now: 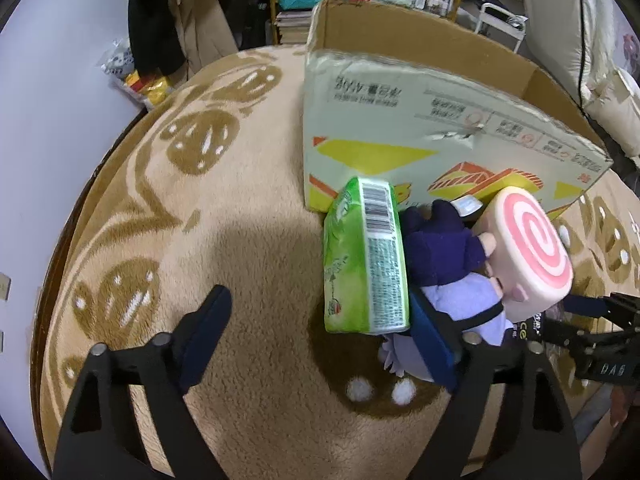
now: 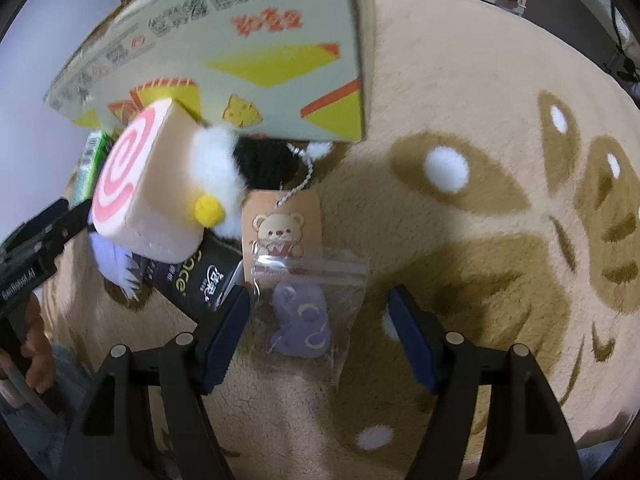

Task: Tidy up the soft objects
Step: 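Grasp the green juice carton with the left gripper while the right grasps the clear bag, then lift the carton and the bag and carry both over the cardboard box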

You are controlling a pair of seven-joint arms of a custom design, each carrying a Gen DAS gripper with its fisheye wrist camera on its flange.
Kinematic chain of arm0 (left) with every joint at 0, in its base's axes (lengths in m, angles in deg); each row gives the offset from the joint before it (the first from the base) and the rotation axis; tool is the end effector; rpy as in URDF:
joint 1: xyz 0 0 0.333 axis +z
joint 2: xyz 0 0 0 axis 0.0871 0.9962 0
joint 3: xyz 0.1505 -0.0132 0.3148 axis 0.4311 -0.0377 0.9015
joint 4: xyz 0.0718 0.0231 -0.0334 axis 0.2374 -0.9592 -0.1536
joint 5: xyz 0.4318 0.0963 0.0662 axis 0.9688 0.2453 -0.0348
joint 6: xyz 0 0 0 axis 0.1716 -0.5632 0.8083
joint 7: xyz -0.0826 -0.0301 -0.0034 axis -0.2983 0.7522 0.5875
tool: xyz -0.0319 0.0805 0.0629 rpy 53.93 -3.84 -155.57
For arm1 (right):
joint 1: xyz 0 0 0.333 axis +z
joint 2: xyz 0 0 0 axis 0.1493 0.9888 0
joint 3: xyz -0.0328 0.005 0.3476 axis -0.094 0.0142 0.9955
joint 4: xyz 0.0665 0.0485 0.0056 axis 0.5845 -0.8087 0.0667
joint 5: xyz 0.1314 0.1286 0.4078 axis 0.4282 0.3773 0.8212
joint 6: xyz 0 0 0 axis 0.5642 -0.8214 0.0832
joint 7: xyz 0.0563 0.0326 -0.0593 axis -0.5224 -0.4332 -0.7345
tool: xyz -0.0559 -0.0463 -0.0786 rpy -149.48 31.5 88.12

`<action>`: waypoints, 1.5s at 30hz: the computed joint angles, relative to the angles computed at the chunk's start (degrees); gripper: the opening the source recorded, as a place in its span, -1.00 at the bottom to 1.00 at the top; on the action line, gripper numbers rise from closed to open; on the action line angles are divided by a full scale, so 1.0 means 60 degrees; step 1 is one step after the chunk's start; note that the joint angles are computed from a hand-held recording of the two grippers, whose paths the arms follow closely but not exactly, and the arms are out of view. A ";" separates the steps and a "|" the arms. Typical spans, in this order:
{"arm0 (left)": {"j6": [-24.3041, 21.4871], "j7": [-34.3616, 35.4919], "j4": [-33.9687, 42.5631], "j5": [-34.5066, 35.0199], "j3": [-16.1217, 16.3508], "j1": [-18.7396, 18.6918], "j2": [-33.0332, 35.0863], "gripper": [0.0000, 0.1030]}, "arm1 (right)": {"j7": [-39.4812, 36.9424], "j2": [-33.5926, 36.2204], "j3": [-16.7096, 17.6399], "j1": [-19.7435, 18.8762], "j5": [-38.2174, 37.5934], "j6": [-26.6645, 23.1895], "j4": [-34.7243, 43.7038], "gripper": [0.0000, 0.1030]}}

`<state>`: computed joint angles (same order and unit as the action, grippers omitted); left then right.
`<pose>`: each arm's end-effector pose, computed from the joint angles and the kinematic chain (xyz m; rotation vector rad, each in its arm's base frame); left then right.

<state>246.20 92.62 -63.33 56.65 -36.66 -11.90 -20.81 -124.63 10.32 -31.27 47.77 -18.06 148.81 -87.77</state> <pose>0.5111 -0.3207 0.3619 -1.2798 2.5689 -0.6467 0.3671 0.4769 0.3575 -1.3944 2.5186 -0.1482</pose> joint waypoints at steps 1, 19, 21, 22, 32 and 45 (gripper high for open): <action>-0.0167 0.0080 0.0058 -0.0122 -0.0024 0.0019 0.0041 0.43 | -0.0067 0.0070 0.0006 0.0005 0.0004 -0.0097 0.0087 0.49; 0.0421 0.1308 -0.0663 -0.1387 -0.0129 -0.0216 -0.0670 -0.48 | 0.0060 0.0241 -0.0048 0.0193 -0.0304 -0.0445 0.0610 0.02; 0.0609 0.1168 -0.0857 -0.1300 -0.0075 -0.0274 -0.0867 -0.49 | 0.0074 0.0249 -0.0035 0.0218 -0.0372 -0.0606 0.0701 0.01; 0.0585 0.1209 -0.0915 -0.1419 -0.0041 -0.0300 -0.0961 -0.48 | 0.0060 0.0180 -0.0027 0.0223 -0.0358 -0.0705 0.0707 0.00; 0.1041 0.0469 -0.1607 -0.1135 0.0238 -0.0439 -0.1764 -0.50 | 0.1773 -0.0459 0.0277 0.0467 -0.1879 -0.1672 0.0785 0.00; 0.2942 0.0929 -0.2422 -0.1780 0.1260 -0.1643 -0.2640 -0.50 | 0.3433 -0.0768 0.0819 0.0944 -0.4944 -0.4509 0.1525 -0.02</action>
<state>263.85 98.20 -77.86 45.96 -29.09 -21.76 -36.65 -104.03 5.71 -26.36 53.44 -47.72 121.76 -78.62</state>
